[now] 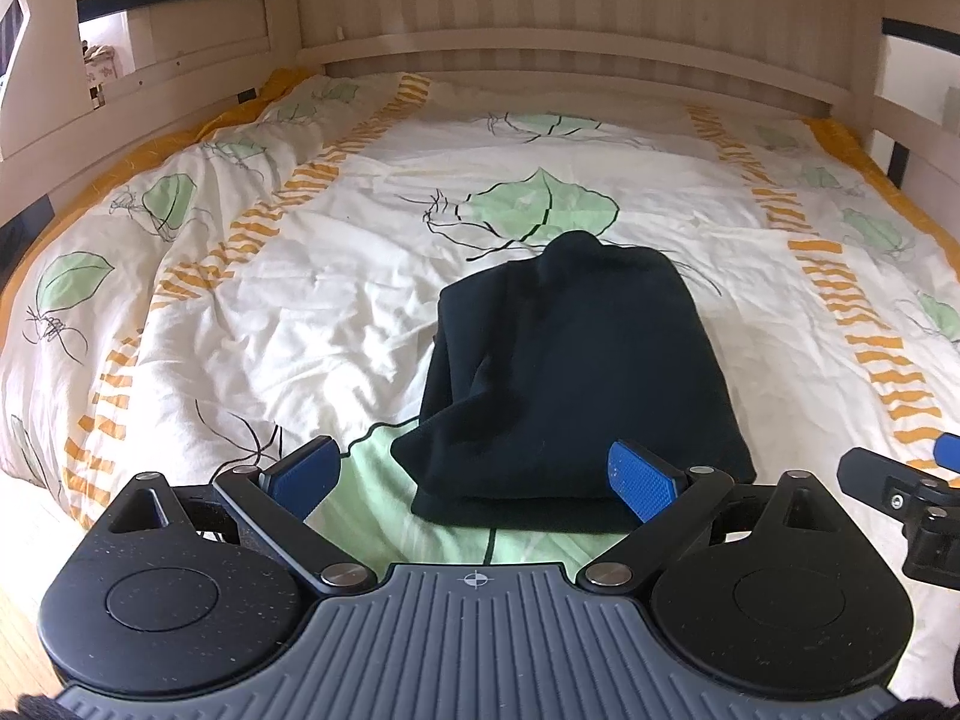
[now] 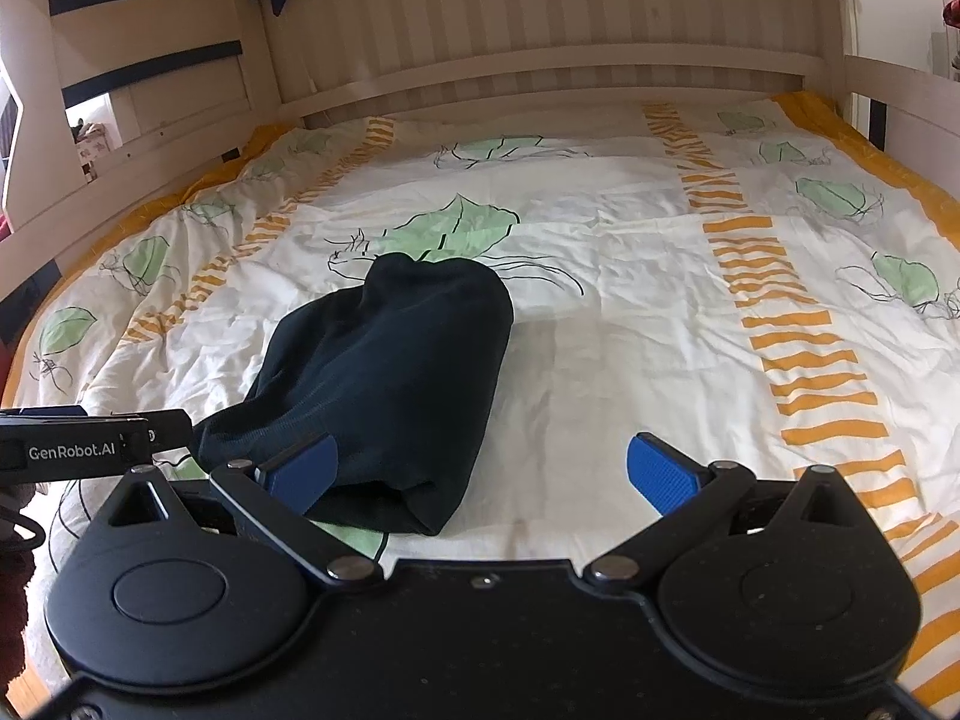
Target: Fold large clothes
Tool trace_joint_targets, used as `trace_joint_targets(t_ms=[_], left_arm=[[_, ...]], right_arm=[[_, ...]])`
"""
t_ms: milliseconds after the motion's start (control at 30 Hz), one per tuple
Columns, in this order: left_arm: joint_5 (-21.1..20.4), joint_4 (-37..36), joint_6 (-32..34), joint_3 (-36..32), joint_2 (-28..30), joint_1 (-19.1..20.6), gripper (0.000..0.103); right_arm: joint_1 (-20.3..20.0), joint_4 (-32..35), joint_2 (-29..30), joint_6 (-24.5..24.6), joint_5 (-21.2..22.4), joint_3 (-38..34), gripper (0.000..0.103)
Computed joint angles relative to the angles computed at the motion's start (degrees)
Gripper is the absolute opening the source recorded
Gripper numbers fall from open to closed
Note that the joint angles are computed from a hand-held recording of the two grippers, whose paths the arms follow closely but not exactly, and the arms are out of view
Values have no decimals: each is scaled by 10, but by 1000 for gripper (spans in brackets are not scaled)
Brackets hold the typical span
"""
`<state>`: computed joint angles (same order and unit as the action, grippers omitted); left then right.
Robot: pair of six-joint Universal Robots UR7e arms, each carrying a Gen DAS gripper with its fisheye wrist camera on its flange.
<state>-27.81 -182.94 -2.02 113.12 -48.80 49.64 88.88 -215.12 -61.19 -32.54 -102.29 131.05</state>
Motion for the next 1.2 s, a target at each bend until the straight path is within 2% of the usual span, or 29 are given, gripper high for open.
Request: trace_joint_targets(t_ms=[833, 1200], left_arm=[[-11, 21, -17, 1, -3, 6, 97], [-12, 27, -18, 3, -8, 7, 97]], right_arm=[[14, 21, 14, -13, -34, -11, 102], [15, 22, 14, -12, -35, -12, 102]])
